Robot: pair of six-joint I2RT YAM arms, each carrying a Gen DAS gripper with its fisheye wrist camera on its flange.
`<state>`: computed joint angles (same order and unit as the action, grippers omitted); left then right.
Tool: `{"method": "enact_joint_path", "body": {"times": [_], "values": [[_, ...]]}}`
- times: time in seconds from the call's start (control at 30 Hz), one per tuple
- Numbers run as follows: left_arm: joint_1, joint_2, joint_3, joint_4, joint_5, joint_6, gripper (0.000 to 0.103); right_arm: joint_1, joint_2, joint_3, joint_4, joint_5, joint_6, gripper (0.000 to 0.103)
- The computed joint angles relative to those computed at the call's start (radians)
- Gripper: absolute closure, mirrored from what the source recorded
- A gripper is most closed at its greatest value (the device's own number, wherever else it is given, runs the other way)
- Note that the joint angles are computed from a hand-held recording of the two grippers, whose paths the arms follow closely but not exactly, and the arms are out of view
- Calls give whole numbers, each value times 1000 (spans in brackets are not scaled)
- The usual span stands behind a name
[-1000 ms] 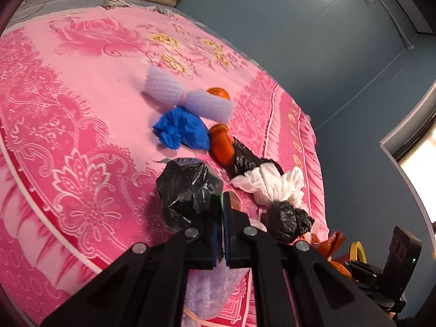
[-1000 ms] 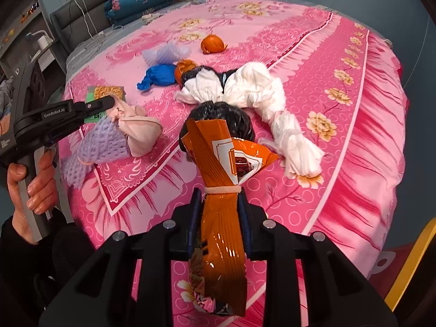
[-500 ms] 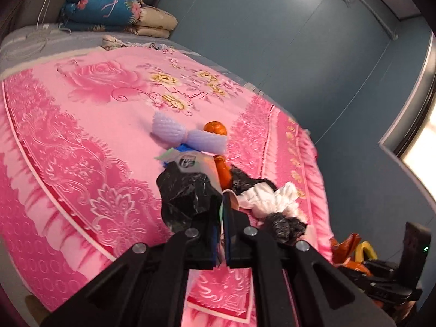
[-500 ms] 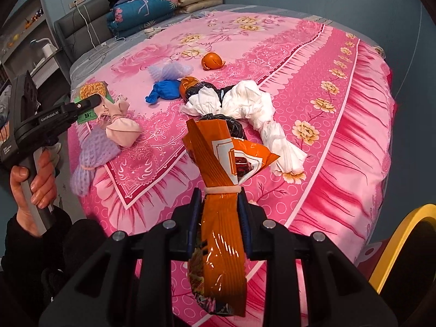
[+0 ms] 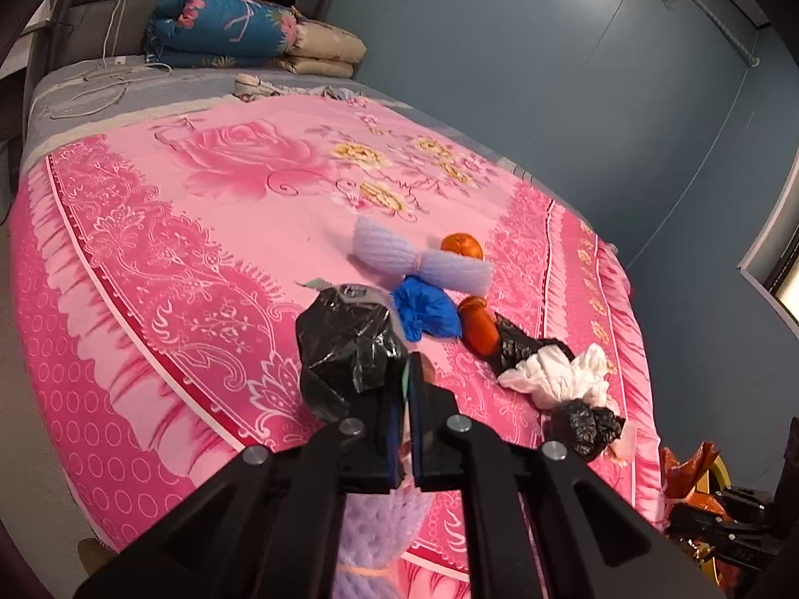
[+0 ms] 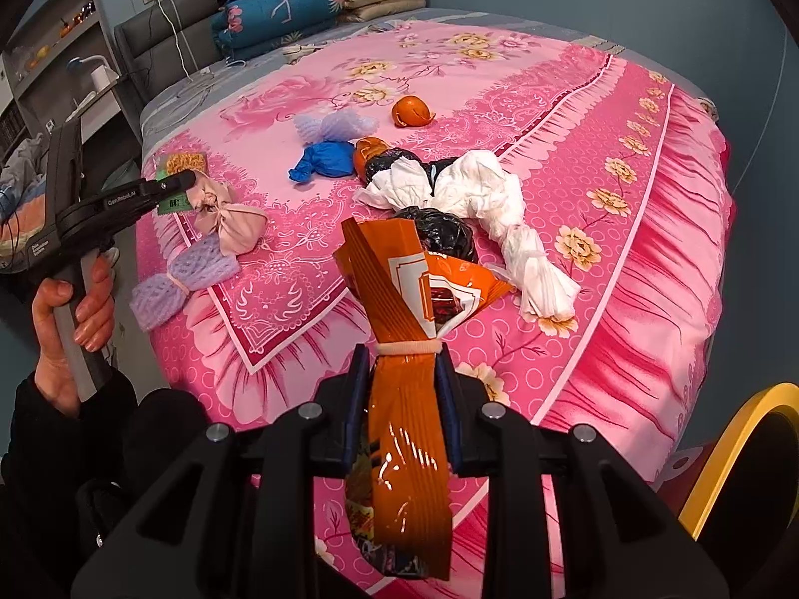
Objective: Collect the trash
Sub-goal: 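Grasp the orange wrapper with the right tool while the left tool grasps a black bag, then carry the black bag with the left tool over the yellow-rimmed bin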
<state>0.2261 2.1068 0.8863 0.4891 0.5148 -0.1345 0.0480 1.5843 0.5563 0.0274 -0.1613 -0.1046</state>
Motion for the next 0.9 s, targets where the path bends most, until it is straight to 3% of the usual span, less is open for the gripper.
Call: {"method": "enact_joint_path", "body": {"times": [0.47, 0.7, 0.9], "values": [[15, -252, -203, 127, 162, -141, 100, -66, -81, -18, -23, -71, -19, 78], [-80, -462, -349, 157, 131, -211, 100, -191, -207, -37, -99, -185, -84, 79], [-186, -659, -461, 128, 76, -252, 100, -382, -377, -38, -253, -335, -195, 79]]}}
